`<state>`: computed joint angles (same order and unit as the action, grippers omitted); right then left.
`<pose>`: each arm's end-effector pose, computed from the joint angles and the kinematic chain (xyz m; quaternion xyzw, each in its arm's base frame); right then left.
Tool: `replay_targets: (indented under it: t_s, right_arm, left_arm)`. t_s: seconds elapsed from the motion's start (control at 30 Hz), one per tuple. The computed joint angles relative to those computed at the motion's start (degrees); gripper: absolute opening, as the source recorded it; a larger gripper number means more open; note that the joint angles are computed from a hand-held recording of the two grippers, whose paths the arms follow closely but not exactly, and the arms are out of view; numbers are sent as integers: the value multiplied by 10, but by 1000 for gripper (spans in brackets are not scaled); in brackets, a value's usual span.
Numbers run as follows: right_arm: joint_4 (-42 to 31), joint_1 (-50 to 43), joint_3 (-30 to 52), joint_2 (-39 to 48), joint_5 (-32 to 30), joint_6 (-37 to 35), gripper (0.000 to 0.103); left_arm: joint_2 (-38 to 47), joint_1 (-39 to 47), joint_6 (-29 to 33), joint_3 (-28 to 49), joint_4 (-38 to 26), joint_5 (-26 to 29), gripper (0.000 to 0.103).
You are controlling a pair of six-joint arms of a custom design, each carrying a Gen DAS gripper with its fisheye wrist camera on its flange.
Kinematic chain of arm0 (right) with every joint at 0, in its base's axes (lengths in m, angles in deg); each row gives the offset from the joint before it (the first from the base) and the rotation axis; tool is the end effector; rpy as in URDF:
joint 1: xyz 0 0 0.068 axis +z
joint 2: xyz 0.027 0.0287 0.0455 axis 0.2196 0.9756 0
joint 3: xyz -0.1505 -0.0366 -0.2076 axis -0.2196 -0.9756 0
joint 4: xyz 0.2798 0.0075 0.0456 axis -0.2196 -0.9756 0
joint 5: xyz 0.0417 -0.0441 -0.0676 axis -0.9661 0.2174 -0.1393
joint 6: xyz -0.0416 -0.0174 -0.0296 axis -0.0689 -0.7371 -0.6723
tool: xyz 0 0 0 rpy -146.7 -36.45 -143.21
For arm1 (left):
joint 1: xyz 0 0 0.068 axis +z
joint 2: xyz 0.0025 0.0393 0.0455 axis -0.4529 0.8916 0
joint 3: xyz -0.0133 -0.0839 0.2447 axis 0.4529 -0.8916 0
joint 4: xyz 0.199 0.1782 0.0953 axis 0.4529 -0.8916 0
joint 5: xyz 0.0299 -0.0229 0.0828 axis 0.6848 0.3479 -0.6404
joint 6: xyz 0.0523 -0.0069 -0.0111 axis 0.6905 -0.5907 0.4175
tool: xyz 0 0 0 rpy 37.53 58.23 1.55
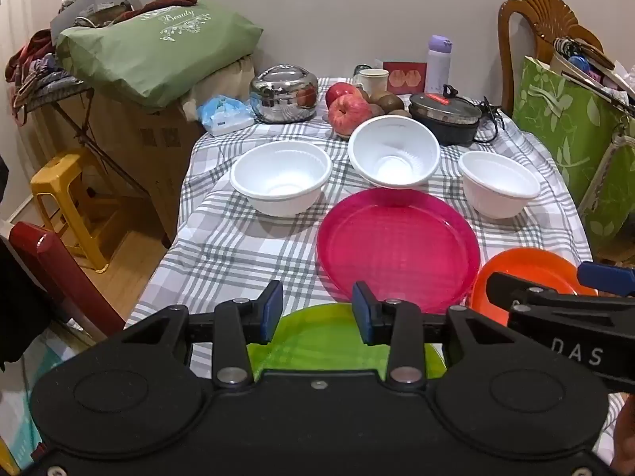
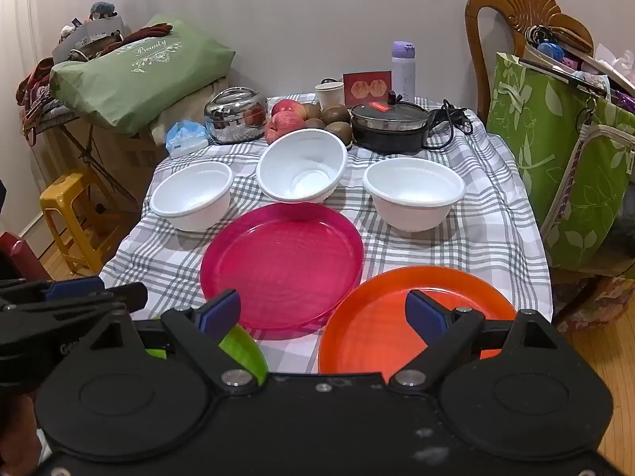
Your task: Organize plates and bowls
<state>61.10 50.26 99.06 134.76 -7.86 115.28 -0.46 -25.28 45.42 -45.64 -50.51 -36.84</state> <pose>0.2302 0.1487 0.1522 0.2020 0.8842 -0.0419 0.4191 0.2932 -0.0039 0.1653 0.2179 0.8872 -0.0866 0.3973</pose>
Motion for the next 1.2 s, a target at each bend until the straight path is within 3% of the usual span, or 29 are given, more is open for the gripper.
replay_targets:
  t_s: [0.27, 1.2]
  right_arm:
    - [-3, -4, 0, -1, -1, -1, 94]
    - [-11, 1, 9, 3, -1, 4, 94]
  left_arm:
    - [-19, -17, 5, -22, 1, -20, 46]
    - [-1, -8, 3, -1, -3, -14, 46]
